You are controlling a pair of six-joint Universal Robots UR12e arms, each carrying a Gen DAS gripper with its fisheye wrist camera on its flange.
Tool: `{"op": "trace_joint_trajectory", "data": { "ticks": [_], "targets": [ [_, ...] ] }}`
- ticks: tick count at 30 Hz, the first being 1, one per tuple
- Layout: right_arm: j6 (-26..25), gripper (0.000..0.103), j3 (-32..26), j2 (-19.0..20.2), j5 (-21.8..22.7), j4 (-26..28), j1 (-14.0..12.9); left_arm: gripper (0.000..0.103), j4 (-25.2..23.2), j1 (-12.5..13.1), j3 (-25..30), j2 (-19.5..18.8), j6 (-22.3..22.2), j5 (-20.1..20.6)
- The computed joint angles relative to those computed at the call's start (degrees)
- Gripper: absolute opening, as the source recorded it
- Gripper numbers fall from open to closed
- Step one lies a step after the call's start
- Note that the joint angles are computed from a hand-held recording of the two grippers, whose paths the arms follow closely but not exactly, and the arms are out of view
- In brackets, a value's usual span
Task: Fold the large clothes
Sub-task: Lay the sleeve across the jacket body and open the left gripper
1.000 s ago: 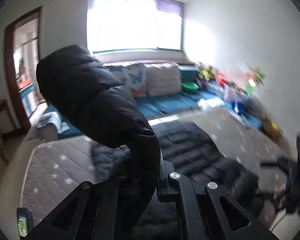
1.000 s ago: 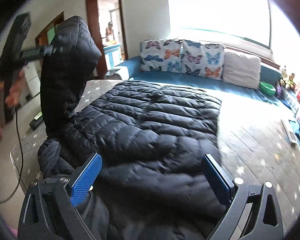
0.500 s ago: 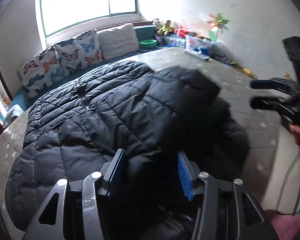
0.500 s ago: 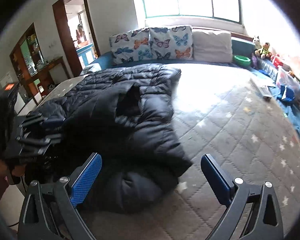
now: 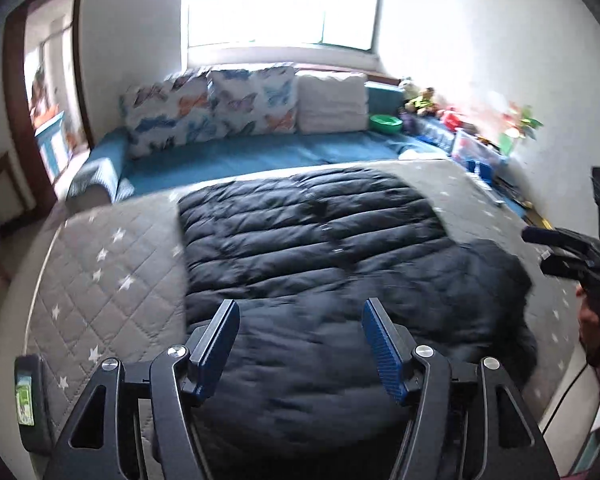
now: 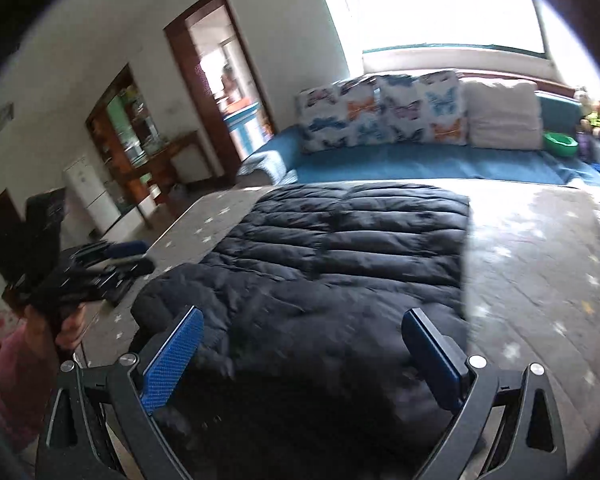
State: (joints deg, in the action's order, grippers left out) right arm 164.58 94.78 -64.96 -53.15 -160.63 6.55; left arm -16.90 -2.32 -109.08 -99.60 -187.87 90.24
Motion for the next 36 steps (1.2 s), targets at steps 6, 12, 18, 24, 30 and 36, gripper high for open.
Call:
{"op": "trace_joint_trajectory", "data": {
  "ticks": [6, 12, 18, 24, 30, 36],
  "targets": [
    [-5.1, 0.103, -4.6, 3.4, -4.5, 6.6, 2.7, 0.067, -3.8, 3.5, 0.6, -3.1, -0.8, -5.5],
    [-6.8, 0.103, -4.1, 4.3, -9.6, 11.1, 2.8, 0.068, 2.9, 2.8, -2.6, -4.5, 1.4, -4.0],
    [-8.2, 0.103, -2.2, 4.4, -12.1, 10.7, 2.4, 0.072, 5.1, 1.7, -3.6, -5.9, 4.2, -1.4],
    [-9.8, 0.103, -1.7, 4.0, -15.3, 10.3, 2.9, 0.073, 4.4, 0.5, -3.0, -6.3, 5.6, 2.2],
    [-8.2, 0.103, 0.3, 0.7, -15.6, 8.6, 2.7, 0.074, 1.2, -0.6, -2.6, -3.1, 5.6, 3.6],
    [-11.4, 0.103, 3.0, -1.6, -16.4, 4.3, 3.3, 0.074, 3.5, -2.6, -2.4, -2.7, 8.9, 3.6]
  ]
}}
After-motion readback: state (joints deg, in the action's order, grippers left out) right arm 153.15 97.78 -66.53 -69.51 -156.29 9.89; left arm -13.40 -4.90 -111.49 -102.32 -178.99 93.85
